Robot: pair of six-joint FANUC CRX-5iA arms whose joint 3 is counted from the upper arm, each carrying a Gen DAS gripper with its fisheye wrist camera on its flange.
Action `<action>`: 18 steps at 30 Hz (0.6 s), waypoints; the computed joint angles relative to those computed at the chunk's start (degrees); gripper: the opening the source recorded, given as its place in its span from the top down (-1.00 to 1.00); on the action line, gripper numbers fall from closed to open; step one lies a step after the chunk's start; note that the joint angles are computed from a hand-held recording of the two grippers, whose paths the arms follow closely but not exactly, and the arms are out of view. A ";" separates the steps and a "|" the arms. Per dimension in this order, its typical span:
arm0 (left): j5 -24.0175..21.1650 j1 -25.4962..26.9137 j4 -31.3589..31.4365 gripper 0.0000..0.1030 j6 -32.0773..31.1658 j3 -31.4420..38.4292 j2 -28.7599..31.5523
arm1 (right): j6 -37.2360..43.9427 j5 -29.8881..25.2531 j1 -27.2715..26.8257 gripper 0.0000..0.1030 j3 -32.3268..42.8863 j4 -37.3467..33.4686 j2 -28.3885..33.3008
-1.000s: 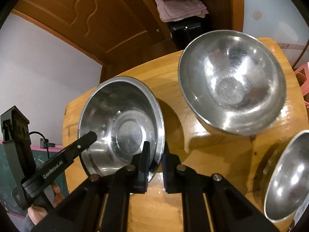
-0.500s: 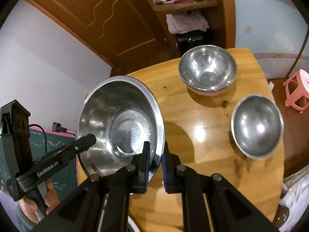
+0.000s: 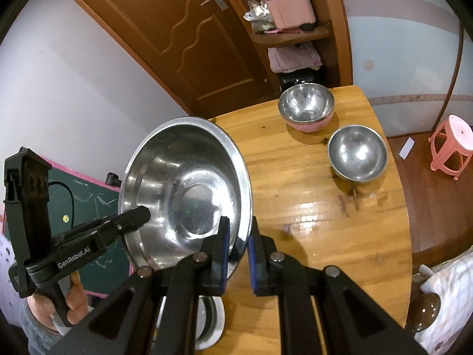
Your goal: Organize plates and bowls
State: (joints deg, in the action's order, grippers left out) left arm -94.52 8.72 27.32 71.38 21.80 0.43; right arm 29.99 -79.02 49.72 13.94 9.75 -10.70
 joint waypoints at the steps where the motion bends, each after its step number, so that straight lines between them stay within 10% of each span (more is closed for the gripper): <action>1: -0.15 0.15 0.22 0.81 -0.41 -0.64 -0.99 | -1.10 -0.08 1.42 0.80 -0.96 1.20 -1.26; 18: -2.83 5.82 3.55 0.74 -10.93 -22.96 -18.78 | -20.97 -4.94 23.24 0.80 -17.44 14.52 -14.50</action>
State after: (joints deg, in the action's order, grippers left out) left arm -97.34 14.54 30.87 60.45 -1.15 -18.34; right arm 9.02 -83.96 72.96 -3.50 24.27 -25.21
